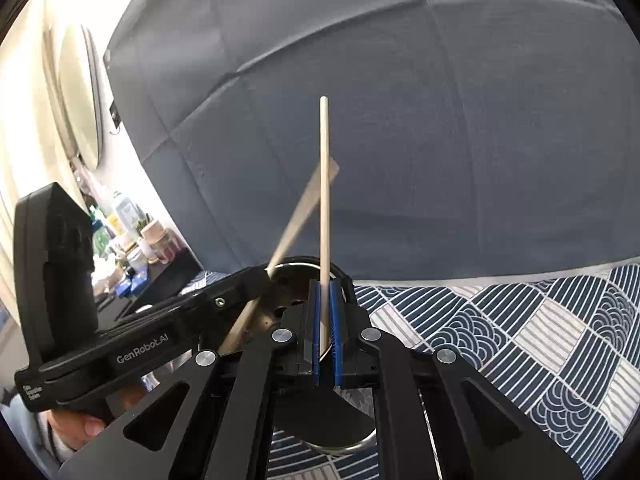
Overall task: Organize utensils
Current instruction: 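Lift both chopsticks and carry them over the black holder, then lower chopsticks into the black holder and open both tools, then move both tools back down to the chopstick pile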
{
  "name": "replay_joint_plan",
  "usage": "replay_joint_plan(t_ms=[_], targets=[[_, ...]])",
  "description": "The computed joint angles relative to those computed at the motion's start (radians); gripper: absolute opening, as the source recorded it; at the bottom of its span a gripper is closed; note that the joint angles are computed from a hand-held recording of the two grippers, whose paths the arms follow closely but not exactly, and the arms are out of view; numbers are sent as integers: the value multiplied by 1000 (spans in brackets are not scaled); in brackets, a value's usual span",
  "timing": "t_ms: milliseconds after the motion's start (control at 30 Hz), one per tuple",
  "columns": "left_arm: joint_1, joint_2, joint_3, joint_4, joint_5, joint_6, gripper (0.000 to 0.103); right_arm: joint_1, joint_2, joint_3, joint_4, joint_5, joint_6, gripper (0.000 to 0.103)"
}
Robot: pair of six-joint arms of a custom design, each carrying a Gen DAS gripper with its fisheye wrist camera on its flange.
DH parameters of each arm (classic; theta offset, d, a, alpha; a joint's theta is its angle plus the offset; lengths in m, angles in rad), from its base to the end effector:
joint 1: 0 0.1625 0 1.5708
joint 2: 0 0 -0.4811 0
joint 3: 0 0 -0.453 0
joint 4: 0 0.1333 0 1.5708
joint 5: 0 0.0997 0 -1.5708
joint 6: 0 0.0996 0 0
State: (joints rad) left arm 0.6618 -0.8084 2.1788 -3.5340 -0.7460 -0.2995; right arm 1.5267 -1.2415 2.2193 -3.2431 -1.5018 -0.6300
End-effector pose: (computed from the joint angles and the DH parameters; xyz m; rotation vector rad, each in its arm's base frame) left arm -0.3014 -0.4965 0.0661 0.4313 2.4837 -1.2490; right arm 0.1158 -0.5546 0.2296 0.8444 -2.6780 0.9910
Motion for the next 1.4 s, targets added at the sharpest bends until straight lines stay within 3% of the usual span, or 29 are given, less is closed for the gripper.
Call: replay_joint_plan(t_ms=[233, 300, 467, 567, 733, 833, 900, 967, 1400], targets=[[4, -4, 13, 3, 3, -9, 6, 26, 23, 15, -77, -43, -40, 5], [-3, -6, 15, 19, 17, -6, 20, 31, 30, 17, -85, -50, -52, 5], [-25, -23, 31, 39, 43, -18, 38, 39, 25, 30, -105, -72, -30, 7], [-36, -41, 43, 32, 60, -27, 42, 44, 17, 37, -121, -97, -28, 8], [-57, -74, 61, 28, 100, -25, 54, 48, -11, 50, -159, -114, -8, 28], [-67, -98, 71, 55, 130, -42, 65, 54, -31, 51, -168, -125, -6, 33], [-74, -118, 83, 82, 146, -69, 75, 58, -46, 52, -167, -132, 0, 42], [-80, -132, 93, 93, 164, -88, 79, 62, -58, 55, -167, -143, 0, 51], [-135, -252, 210, 337, 218, -323, 97, 76, -135, 112, -135, -213, -31, 71]])
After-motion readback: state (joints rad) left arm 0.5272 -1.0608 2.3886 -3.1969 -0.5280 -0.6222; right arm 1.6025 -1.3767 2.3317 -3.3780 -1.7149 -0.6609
